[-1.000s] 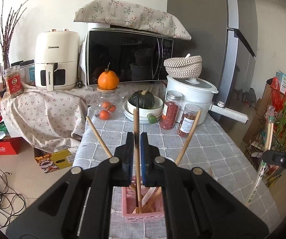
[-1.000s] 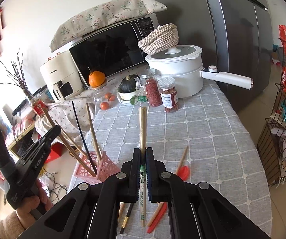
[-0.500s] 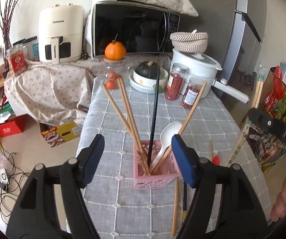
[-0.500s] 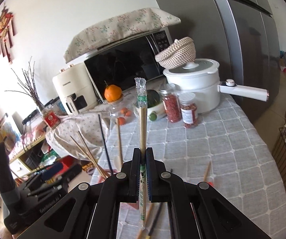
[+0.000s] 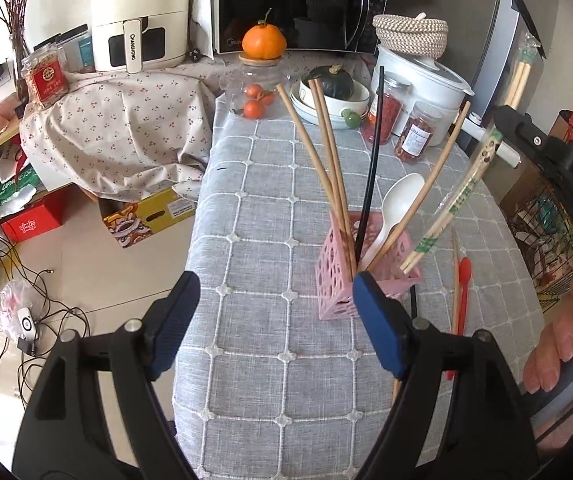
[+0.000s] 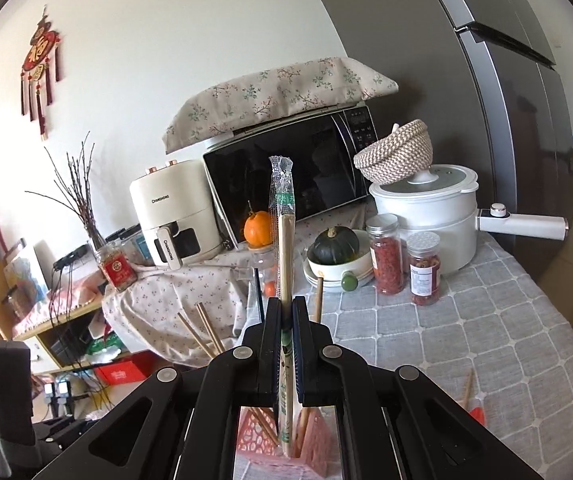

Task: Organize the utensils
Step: 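Lower the wrapped chopsticks into the pink basket and open the right tool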

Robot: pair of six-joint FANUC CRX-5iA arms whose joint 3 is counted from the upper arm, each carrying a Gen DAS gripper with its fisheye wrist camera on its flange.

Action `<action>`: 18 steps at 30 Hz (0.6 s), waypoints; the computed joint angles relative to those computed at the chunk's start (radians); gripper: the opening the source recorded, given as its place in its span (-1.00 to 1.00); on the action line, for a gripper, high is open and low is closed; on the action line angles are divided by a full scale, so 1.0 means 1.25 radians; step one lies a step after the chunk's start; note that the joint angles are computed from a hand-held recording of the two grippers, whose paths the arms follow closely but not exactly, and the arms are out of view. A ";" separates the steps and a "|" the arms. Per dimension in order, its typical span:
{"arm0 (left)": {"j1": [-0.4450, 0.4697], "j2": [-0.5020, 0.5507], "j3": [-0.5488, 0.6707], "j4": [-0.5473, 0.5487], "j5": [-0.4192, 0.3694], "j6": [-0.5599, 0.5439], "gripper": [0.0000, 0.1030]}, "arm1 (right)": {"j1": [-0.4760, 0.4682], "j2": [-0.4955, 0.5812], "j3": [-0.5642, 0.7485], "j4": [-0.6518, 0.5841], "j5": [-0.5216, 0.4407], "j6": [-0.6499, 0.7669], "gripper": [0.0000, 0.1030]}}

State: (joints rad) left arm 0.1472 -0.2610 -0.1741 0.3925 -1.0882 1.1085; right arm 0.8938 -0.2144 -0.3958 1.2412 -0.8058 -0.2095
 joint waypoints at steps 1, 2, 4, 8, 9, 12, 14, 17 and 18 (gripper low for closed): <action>0.002 0.000 0.000 -0.001 -0.002 -0.001 0.53 | -0.001 0.011 -0.002 0.021 -0.004 -0.024 -0.90; 0.004 0.003 0.003 -0.002 -0.007 -0.002 0.53 | -0.002 0.018 -0.003 0.035 -0.010 -0.039 -0.90; 0.006 0.004 0.004 -0.005 -0.013 -0.004 0.53 | 0.003 0.037 -0.002 0.063 -0.039 -0.063 -0.90; 0.005 0.005 0.006 -0.012 -0.016 -0.017 0.53 | 0.014 0.067 0.000 0.097 -0.096 -0.086 -0.89; 0.004 0.004 0.005 -0.015 -0.015 -0.020 0.53 | 0.018 0.073 0.001 0.099 -0.108 -0.086 -0.89; 0.002 0.003 0.005 -0.020 -0.014 -0.028 0.53 | 0.024 0.079 0.000 0.095 -0.124 -0.086 -0.88; 0.000 0.003 0.005 -0.020 -0.013 -0.030 0.53 | 0.026 0.074 -0.006 0.086 -0.125 -0.106 -0.88; -0.006 0.000 0.003 -0.022 -0.011 -0.032 0.53 | 0.028 0.063 -0.013 0.058 -0.116 -0.109 -0.80; -0.008 0.000 0.003 -0.023 -0.010 -0.033 0.53 | 0.029 0.059 -0.014 0.052 -0.113 -0.105 -0.76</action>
State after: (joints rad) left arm 0.1370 -0.2615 -0.1701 0.3636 -1.1004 1.0671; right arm 0.9298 -0.1411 -0.4136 1.3065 -0.9466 -0.3406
